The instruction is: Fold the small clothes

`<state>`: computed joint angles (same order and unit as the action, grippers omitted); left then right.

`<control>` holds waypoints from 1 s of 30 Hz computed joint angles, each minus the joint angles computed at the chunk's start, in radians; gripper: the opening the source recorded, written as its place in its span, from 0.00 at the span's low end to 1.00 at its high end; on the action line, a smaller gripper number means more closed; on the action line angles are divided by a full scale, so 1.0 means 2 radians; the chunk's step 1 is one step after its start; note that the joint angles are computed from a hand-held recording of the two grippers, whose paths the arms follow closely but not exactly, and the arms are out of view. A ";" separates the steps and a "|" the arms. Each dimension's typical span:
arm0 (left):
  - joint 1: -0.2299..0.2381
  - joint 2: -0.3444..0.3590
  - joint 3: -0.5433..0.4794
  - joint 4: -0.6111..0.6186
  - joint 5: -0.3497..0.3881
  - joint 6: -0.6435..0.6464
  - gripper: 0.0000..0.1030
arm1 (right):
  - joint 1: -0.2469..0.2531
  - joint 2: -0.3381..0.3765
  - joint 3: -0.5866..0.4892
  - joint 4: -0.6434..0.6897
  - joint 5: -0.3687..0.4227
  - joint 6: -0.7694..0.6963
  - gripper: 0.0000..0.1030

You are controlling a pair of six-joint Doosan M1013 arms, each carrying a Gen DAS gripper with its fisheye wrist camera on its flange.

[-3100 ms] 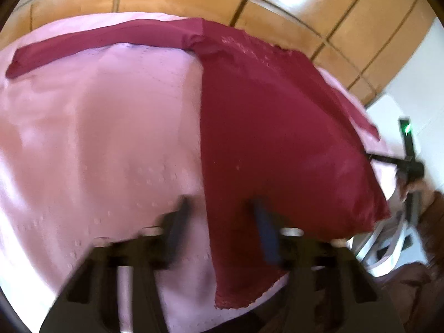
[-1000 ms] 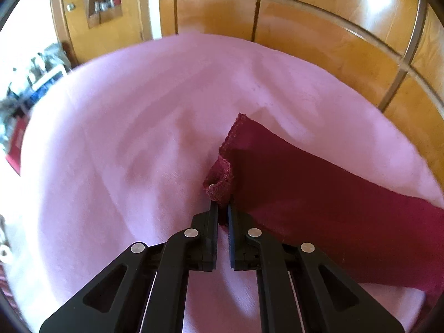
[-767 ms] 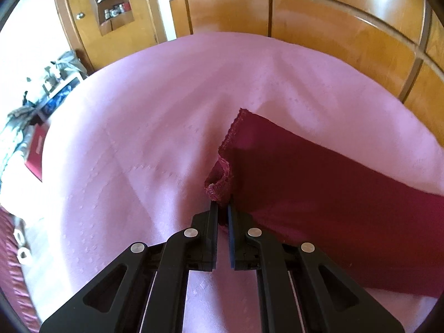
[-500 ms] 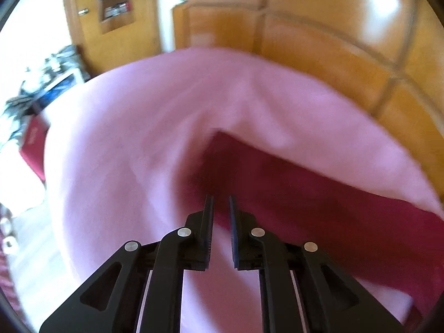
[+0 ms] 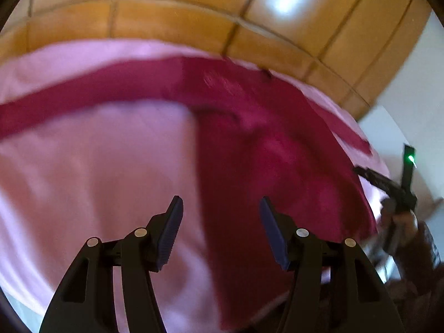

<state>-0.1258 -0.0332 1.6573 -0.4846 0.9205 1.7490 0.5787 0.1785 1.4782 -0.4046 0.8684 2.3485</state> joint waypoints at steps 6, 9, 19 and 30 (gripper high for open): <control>-0.006 0.000 0.016 -0.044 0.031 0.017 0.39 | -0.009 -0.012 0.025 0.080 -0.008 -0.047 0.39; -0.026 0.000 0.020 -0.001 0.021 0.014 0.02 | -0.012 -0.008 0.018 0.092 -0.006 -0.067 0.17; -0.001 -0.034 0.055 -0.033 0.020 -0.015 0.01 | -0.021 -0.026 0.034 0.113 0.012 -0.085 0.08; -0.004 -0.031 0.043 -0.004 0.052 -0.016 0.01 | -0.029 -0.025 0.027 0.126 0.023 -0.114 0.42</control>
